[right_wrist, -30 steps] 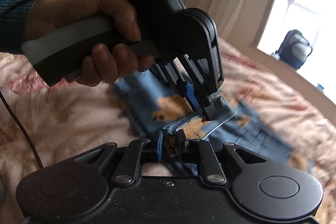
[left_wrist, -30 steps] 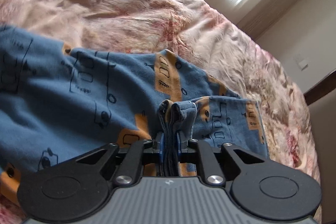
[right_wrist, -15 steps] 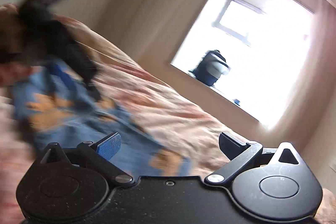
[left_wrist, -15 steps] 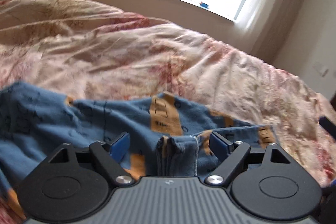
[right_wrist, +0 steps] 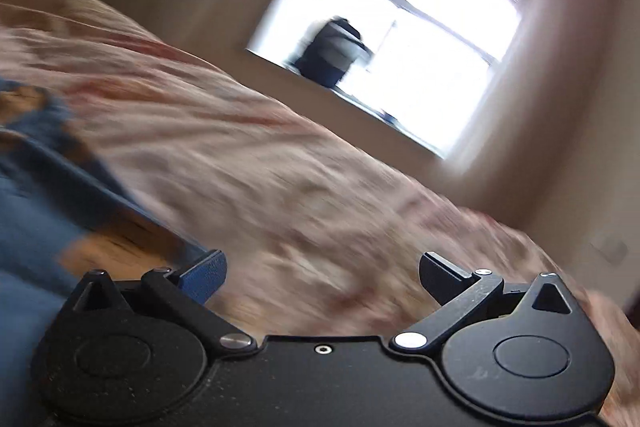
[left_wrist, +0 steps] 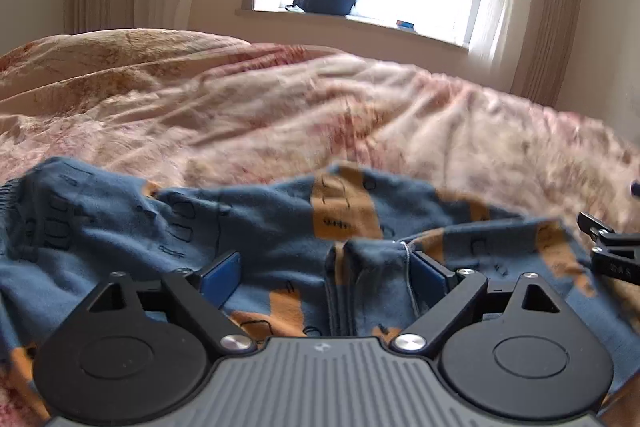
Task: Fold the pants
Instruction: 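Open both grippers and release the pants edge onto the duvet, then move both tools to the elastic waistband and close the left gripper on it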
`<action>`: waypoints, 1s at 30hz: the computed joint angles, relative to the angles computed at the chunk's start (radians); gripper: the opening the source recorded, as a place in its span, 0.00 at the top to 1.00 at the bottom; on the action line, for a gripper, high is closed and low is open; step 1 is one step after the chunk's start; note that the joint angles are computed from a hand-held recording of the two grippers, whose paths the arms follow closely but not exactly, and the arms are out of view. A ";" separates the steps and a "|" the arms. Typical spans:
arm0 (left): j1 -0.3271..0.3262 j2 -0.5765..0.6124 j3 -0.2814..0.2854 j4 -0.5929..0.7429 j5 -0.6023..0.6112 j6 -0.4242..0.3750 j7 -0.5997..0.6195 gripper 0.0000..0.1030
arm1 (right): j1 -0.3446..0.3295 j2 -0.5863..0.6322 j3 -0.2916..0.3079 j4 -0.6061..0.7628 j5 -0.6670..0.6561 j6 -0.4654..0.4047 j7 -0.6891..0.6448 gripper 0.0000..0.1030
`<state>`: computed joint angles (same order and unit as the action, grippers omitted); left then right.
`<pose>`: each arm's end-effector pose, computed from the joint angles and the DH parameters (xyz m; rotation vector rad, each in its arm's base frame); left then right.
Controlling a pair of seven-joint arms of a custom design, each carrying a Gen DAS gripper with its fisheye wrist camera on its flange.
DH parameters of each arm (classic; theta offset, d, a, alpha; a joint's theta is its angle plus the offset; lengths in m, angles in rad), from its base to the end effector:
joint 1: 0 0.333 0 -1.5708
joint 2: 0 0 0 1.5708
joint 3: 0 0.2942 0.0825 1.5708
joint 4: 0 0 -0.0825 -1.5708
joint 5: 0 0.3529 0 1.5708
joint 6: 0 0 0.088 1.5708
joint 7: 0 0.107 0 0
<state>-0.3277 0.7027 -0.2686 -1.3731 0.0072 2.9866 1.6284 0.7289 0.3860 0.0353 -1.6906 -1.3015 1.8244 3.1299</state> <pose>0.6433 -0.3637 0.4216 -1.2803 2.1891 -1.1953 0.5060 0.3726 0.4015 -1.4895 1.9064 -1.6280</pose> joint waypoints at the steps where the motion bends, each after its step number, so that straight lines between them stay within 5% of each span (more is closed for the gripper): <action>1: 0.031 -0.026 -0.036 -0.046 -0.017 0.042 0.016 0.07 | 0.009 -0.033 0.001 -0.033 -0.020 0.002 0.032 0.08; 3: 0.142 -0.074 -0.171 -0.161 -0.042 0.164 0.110 0.00 | 0.037 -0.067 0.023 -0.055 -0.070 -0.021 0.048 0.08; 6: 0.205 -0.150 -0.234 -0.282 -0.071 0.189 0.177 0.00 | 0.068 -0.069 0.069 -0.042 -0.123 0.028 0.059 0.01; 7: 0.185 -0.172 -0.200 -0.310 -0.038 0.174 0.136 0.00 | 0.078 -0.055 0.082 -0.029 -0.126 0.059 0.042 0.01; 9: 0.080 -0.194 -0.045 -0.320 0.192 0.101 -0.064 0.00 | 0.101 0.008 0.093 0.030 -0.099 0.082 -0.053 0.01; 11: -0.009 -0.198 0.068 -0.334 0.238 0.112 -0.104 0.00 | 0.138 0.063 0.078 0.067 -0.065 0.041 -0.132 0.01; 13: -0.024 -0.207 0.070 -0.329 0.077 0.093 0.014 0.00 | 0.171 0.043 0.059 0.031 -0.060 0.007 -0.086 0.01; 16: 0.029 -0.203 0.011 -0.303 0.054 0.044 0.039 0.00 | 0.181 -0.007 0.060 -0.015 0.025 -0.082 -0.012 0.01; 18: 0.022 -0.214 0.020 -0.304 0.049 0.036 0.024 0.00 | 0.157 -0.058 0.070 -0.062 0.069 -0.072 0.055 0.01; 21: 0.065 -0.225 -0.030 -0.337 0.018 0.126 0.033 0.00 | 0.171 -0.035 0.078 -0.017 0.034 -0.174 0.049 0.01; 23: 0.114 -0.200 -0.099 -0.320 -0.025 0.167 0.083 0.00 | 0.177 -0.067 0.082 -0.043 -0.036 -0.152 0.077 0.01; 25: 0.054 -0.168 -0.035 -0.253 0.011 0.127 0.043 0.00 | 0.147 -0.069 0.086 -0.032 -0.055 -0.079 0.080 0.01; 28: -0.107 -0.117 0.172 -0.135 0.164 -0.032 -0.122 0.00 | 0.116 -0.009 0.087 0.030 0.045 -0.057 -0.016 0.01; 30: -0.087 -0.122 0.155 -0.165 0.090 0.004 -0.078 0.00 | 0.114 -0.020 0.080 -0.004 0.098 -0.045 -0.004 0.01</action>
<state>-0.4143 0.5807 -0.1137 -1.5382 0.0970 2.9904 1.5508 0.8427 0.3658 0.1157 -1.6946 -1.2033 1.7791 3.1258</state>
